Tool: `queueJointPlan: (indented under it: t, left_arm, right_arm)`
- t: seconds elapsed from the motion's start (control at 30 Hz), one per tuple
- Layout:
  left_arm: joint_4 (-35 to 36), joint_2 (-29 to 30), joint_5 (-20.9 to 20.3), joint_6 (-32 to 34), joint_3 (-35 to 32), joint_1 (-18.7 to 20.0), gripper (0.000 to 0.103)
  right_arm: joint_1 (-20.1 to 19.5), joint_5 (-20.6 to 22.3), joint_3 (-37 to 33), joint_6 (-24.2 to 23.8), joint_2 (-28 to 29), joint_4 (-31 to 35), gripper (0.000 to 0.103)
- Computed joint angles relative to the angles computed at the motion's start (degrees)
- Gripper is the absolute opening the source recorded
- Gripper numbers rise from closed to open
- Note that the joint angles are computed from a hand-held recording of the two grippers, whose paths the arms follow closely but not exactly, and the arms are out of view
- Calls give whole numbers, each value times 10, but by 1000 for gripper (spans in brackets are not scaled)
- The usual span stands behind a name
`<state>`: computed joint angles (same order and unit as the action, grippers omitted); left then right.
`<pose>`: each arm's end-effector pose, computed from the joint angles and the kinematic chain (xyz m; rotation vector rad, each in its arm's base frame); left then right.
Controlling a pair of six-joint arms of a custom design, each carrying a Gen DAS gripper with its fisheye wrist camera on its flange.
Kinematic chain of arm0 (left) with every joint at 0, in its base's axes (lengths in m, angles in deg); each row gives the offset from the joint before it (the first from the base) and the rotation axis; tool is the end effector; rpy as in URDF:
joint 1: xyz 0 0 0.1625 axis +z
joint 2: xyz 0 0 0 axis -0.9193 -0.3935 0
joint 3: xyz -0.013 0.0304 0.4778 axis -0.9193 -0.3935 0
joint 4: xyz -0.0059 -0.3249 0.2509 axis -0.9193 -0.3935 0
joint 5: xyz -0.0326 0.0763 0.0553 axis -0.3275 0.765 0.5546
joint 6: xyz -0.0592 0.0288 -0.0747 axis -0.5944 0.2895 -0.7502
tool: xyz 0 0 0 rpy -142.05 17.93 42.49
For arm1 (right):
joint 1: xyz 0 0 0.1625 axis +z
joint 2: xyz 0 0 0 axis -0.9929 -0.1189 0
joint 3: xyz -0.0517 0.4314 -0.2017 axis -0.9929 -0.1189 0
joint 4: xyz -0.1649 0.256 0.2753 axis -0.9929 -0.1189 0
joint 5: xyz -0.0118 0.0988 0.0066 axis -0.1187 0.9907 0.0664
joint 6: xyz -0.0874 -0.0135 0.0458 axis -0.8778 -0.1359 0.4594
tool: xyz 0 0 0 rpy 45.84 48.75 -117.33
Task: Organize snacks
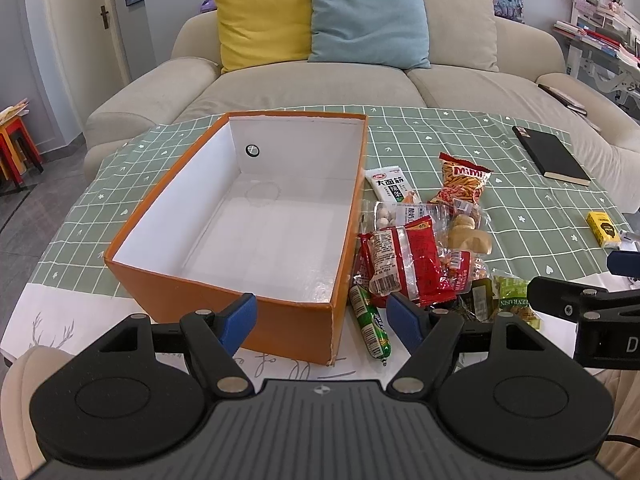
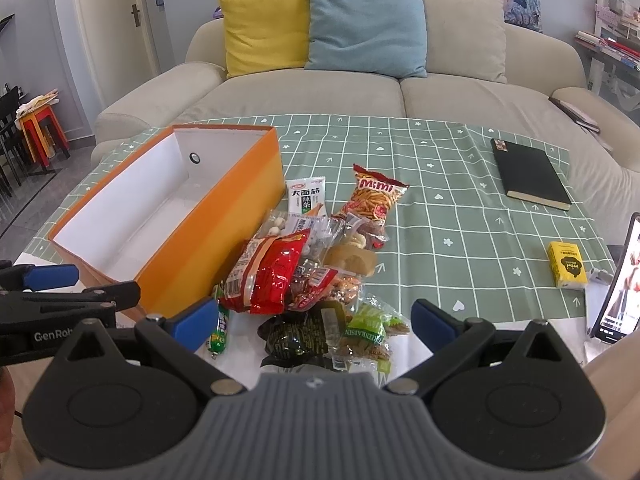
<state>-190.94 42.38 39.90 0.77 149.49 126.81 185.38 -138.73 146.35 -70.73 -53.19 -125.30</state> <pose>-0.1519 -0.7103 0.2059 0.0741 2.0514 -0.9508 0.2677 -0.7778 0.0844 0.8701 -2.4241 0.7261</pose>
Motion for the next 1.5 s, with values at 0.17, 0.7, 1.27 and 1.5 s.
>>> queueJointPlan:
  t: [0.17,0.7,1.27,1.5]
  left_arm:
    - [4,0,0,-2,0,1,87]
    - [14,-4,-1,-11,3,1,87]
    - [37,-13,-83,-16,7,10,68]
    - [-42,17,-138,103,5,18,51]
  right_arm:
    - [0,-1,-1,1,1,1,99]
    - [1,-3,-3,0,2,5,99]
    - [-16,3,-35,-12,15,24,99]
    - [-36,15,-59,-35,26,52,85]
